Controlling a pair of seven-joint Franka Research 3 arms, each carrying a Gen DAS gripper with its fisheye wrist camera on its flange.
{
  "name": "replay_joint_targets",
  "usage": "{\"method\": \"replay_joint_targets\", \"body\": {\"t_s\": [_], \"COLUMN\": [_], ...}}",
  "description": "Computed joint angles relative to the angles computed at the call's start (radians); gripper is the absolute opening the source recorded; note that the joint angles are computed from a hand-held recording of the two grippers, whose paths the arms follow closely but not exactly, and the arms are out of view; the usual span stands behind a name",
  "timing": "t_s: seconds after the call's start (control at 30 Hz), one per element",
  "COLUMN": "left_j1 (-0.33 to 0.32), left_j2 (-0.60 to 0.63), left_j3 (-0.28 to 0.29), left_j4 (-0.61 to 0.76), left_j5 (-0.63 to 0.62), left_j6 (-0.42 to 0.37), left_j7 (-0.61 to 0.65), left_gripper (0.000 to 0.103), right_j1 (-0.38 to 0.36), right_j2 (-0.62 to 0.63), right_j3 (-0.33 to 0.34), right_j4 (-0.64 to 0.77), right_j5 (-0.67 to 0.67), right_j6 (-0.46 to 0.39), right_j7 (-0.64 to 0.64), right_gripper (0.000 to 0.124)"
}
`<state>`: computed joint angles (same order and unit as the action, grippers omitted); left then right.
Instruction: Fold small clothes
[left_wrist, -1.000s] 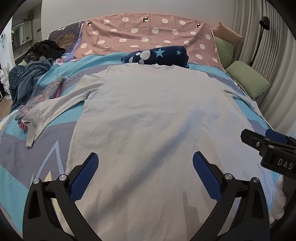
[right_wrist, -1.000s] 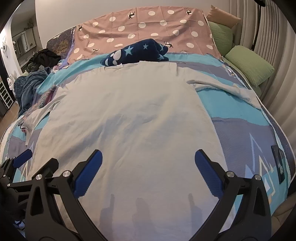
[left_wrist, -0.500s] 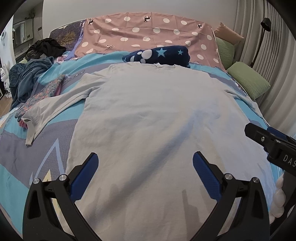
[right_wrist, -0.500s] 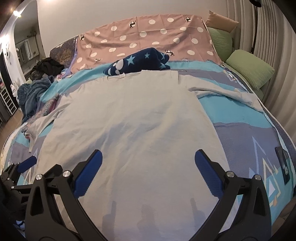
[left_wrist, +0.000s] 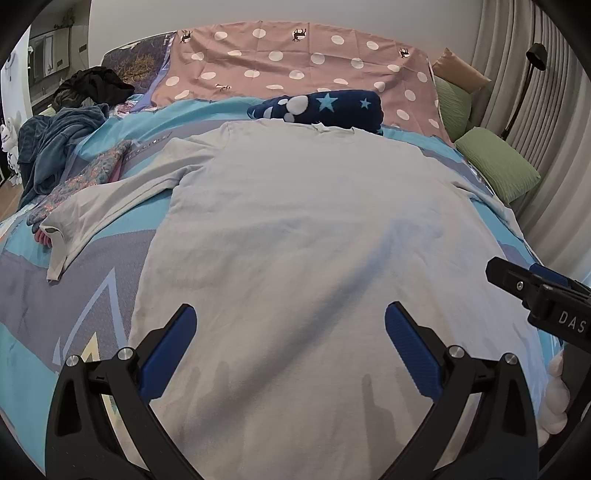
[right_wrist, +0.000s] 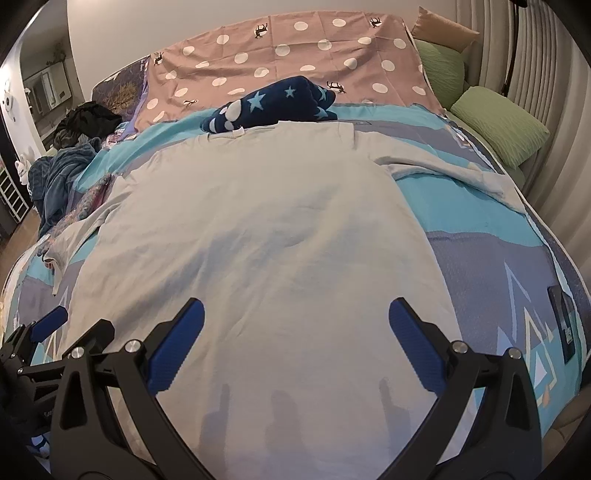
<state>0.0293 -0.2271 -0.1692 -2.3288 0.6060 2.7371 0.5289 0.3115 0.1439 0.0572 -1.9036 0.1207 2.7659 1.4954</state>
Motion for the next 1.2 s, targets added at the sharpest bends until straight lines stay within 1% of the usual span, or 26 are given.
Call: {"method": "replay_joint_targets", "body": {"t_s": [0.1, 0.2, 0.3, 0.5, 0.57, 0.63, 0.67, 0.7, 0.77, 0.87, 0.93, 1.0, 1.07, 1.1, 1.13, 1.17, 1.2], "left_j1": [0.002, 0.005, 0.007, 0.014, 0.016, 0.029, 0.039, 0.061, 0.106, 0.145, 0.173, 0.202, 0.222, 0.228, 0.232, 0.232, 0.238], "left_j2": [-0.002, -0.005, -0.006, -0.012, -0.022, -0.039, -0.047, -0.058, -0.076, -0.094, -0.097, -0.095, -0.079, -0.071, -0.055, -0.046, -0.033], "left_j3": [0.003, 0.004, 0.006, 0.006, 0.019, 0.035, 0.039, 0.035, 0.022, 0.025, 0.022, 0.024, 0.056, 0.074, 0.110, 0.132, 0.156], "left_j4": [-0.007, -0.013, -0.017, -0.029, -0.047, -0.072, -0.080, -0.087, -0.100, -0.114, -0.112, -0.108, -0.091, -0.086, -0.074, -0.067, -0.059], "left_j5": [-0.001, -0.001, -0.005, -0.006, -0.016, -0.028, -0.035, -0.031, -0.007, -0.004, 0.016, 0.045, 0.039, 0.027, -0.022, -0.058, -0.091], "left_j6": [0.008, 0.018, 0.029, 0.050, 0.089, 0.146, 0.156, 0.154, 0.156, 0.123, 0.088, 0.054, 0.001, -0.012, -0.040, -0.052, -0.057], "left_j7": [-0.002, -0.004, -0.004, -0.004, 0.009, 0.018, 0.022, 0.006, -0.034, -0.060, -0.080, -0.102, -0.100, -0.096, -0.081, -0.065, -0.042], "left_gripper": [0.102, 0.102, 0.102, 0.102, 0.102, 0.102, 0.102, 0.101, 0.097, 0.095, 0.094, 0.089, 0.079, 0.076, 0.070, 0.066, 0.065], "right_j1": [0.011, 0.012, 0.015, 0.010, 0.012, 0.014, 0.015, 0.016, 0.018, 0.022, 0.028, 0.032, 0.037, 0.037, 0.040, 0.039, 0.038], "right_j2": [-0.001, -0.006, -0.015, -0.018, -0.015, -0.011, -0.008, -0.004, 0.002, 0.012, 0.020, 0.028, 0.037, 0.041, 0.047, 0.050, 0.053], "right_j3": [-0.011, -0.013, -0.015, -0.001, 0.000, -0.001, -0.001, -0.001, -0.001, 0.000, -0.004, -0.007, -0.011, -0.013, -0.017, -0.017, -0.017], "right_j4": [-0.005, -0.013, -0.028, -0.033, -0.029, -0.023, -0.019, -0.016, -0.009, 0.000, 0.009, 0.017, 0.030, 0.034, 0.041, 0.044, 0.047], "right_j5": [-0.048, -0.067, -0.090, -0.066, -0.062, -0.061, -0.060, -0.061, -0.058, -0.055, -0.065, -0.074, -0.087, -0.090, -0.099, -0.099, -0.097], "right_j6": [0.018, 0.039, 0.082, 0.111, 0.108, 0.101, 0.097, 0.092, 0.086, 0.079, 0.074, 0.066, 0.056, 0.054, 0.052, 0.051, 0.049], "right_j7": [0.036, 0.050, 0.060, 0.017, 0.009, 0.005, 0.002, 0.002, 0.000, -0.005, 0.003, 0.009, 0.017, 0.018, 0.025, 0.026, 0.025], "right_gripper": [0.101, 0.101, 0.101, 0.101, 0.101, 0.101, 0.101, 0.101, 0.101, 0.101, 0.101, 0.101, 0.101, 0.101, 0.101, 0.101, 0.101]}}
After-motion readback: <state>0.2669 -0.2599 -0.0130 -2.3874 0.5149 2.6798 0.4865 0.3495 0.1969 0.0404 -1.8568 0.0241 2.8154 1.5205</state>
